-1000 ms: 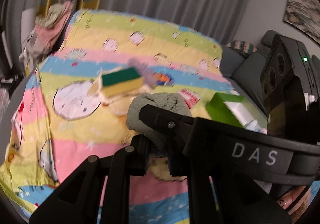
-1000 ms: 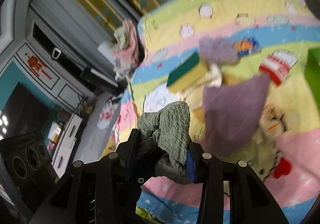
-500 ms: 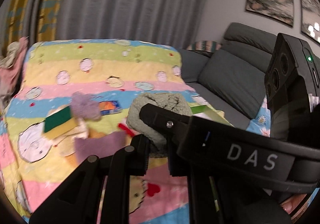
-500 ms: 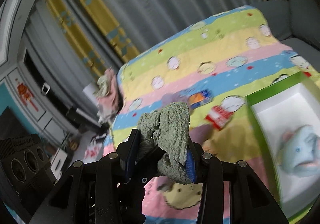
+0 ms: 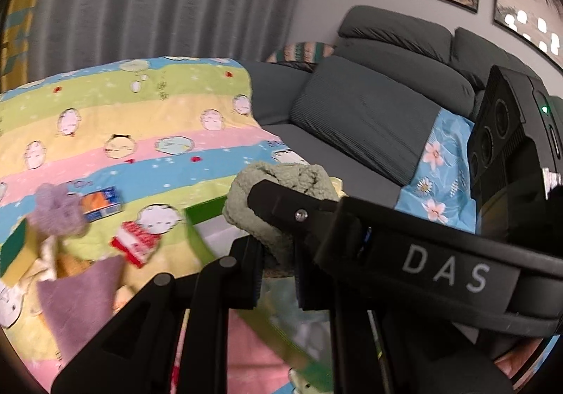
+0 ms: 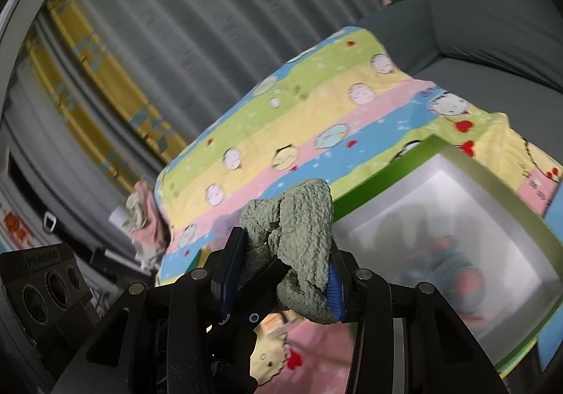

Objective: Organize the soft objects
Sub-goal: 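Lift the green towel with the right gripper and carry it over the box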

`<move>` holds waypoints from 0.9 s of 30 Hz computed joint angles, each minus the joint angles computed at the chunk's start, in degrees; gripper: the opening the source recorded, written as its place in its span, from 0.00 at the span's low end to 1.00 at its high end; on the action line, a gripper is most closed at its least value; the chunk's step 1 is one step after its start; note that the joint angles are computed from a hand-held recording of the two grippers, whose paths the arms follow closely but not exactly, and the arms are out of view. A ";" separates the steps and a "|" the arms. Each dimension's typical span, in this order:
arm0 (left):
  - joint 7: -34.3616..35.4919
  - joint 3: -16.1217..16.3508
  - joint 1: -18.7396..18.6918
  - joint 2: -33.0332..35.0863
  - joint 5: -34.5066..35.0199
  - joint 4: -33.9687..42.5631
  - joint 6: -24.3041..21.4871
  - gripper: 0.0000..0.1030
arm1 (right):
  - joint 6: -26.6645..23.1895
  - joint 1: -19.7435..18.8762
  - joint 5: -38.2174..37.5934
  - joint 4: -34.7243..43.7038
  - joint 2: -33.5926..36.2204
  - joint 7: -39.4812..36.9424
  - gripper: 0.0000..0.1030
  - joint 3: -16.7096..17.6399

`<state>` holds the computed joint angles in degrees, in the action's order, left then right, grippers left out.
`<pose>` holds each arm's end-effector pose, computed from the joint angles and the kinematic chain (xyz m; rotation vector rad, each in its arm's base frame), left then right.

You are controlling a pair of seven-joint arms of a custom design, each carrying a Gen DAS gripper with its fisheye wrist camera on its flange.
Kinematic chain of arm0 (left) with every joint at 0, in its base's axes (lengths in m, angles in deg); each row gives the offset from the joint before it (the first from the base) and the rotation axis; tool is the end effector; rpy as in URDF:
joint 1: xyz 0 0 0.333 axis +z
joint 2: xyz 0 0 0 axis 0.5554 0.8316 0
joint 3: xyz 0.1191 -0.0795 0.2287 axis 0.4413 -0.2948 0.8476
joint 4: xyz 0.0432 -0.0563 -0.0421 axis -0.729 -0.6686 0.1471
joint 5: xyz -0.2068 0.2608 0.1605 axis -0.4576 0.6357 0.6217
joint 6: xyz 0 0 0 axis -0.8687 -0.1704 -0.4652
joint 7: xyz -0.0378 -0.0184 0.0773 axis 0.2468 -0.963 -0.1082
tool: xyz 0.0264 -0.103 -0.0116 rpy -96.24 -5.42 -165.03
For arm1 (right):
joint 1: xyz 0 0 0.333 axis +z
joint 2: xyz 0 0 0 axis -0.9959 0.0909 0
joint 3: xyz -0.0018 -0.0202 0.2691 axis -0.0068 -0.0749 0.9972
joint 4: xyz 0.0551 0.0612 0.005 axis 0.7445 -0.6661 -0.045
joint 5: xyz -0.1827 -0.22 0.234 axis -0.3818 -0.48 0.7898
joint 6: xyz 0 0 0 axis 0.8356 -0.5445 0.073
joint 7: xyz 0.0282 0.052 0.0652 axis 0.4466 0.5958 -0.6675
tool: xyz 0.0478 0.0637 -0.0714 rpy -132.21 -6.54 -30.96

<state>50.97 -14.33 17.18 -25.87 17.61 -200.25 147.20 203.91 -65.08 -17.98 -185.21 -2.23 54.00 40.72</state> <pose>0.4390 -0.3865 0.4763 -1.2222 2.1903 -1.4159 0.4127 0.1995 0.4109 -1.1296 1.5646 -0.1899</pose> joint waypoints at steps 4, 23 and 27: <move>-2.09 1.60 -2.00 4.67 4.26 5.36 -3.65 0.10 | -0.41 -0.99 2.19 -1.61 -0.58 0.61 0.43 -0.74; -9.68 4.66 -5.61 18.30 13.94 21.96 -17.85 0.10 | -4.21 -9.49 -20.02 2.15 5.90 23.18 0.43 -5.62; -11.93 6.17 -6.72 20.16 15.41 24.79 -21.18 0.10 | -5.55 -11.46 -24.36 4.32 7.73 27.65 0.43 -5.11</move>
<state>39.04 -8.16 10.46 -5.71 33.02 -175.46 126.02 198.36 -76.54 -42.34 -180.90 5.50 81.66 35.61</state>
